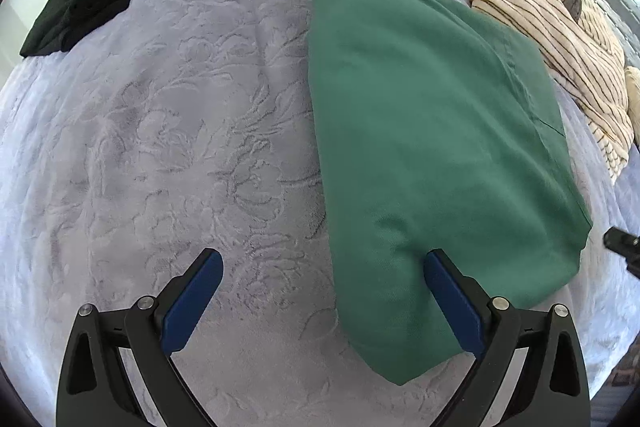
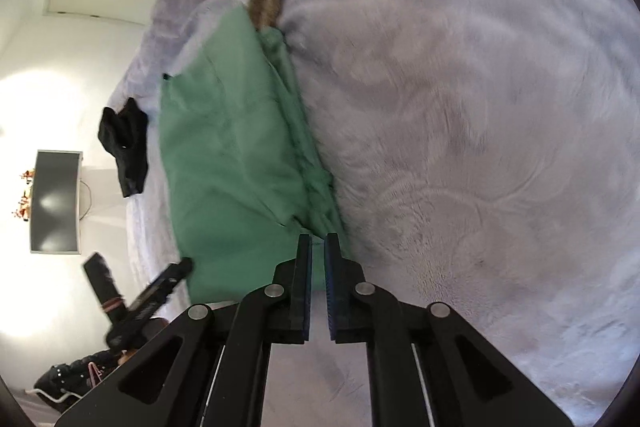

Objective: Fold large clothes

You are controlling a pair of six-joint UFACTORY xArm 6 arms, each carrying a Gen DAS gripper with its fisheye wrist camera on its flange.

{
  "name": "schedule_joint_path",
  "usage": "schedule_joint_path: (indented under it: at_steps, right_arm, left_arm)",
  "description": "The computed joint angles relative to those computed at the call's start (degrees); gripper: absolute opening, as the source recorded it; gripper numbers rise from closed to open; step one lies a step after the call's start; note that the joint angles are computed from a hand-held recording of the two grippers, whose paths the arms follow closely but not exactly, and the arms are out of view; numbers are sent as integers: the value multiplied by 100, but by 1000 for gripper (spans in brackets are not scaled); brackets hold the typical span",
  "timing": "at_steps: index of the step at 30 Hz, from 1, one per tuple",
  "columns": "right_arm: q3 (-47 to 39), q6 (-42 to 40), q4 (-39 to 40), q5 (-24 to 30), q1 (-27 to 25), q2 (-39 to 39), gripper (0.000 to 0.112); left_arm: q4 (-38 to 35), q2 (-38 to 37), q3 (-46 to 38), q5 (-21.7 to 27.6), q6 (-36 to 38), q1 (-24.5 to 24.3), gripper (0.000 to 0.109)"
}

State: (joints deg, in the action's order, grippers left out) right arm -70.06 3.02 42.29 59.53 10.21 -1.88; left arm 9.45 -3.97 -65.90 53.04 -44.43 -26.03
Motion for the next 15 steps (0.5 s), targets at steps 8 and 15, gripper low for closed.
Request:
schedule_joint_path:
  at_steps: [8,15]
  right_arm:
    - [-465,34,-133,131,79,298,67]
    - [-1255,-158,-269,339,82,877,67]
  left_arm:
    - [-115,90,-113,98,36,-14,101]
    - [-498,18,-24,-165,394,157,101]
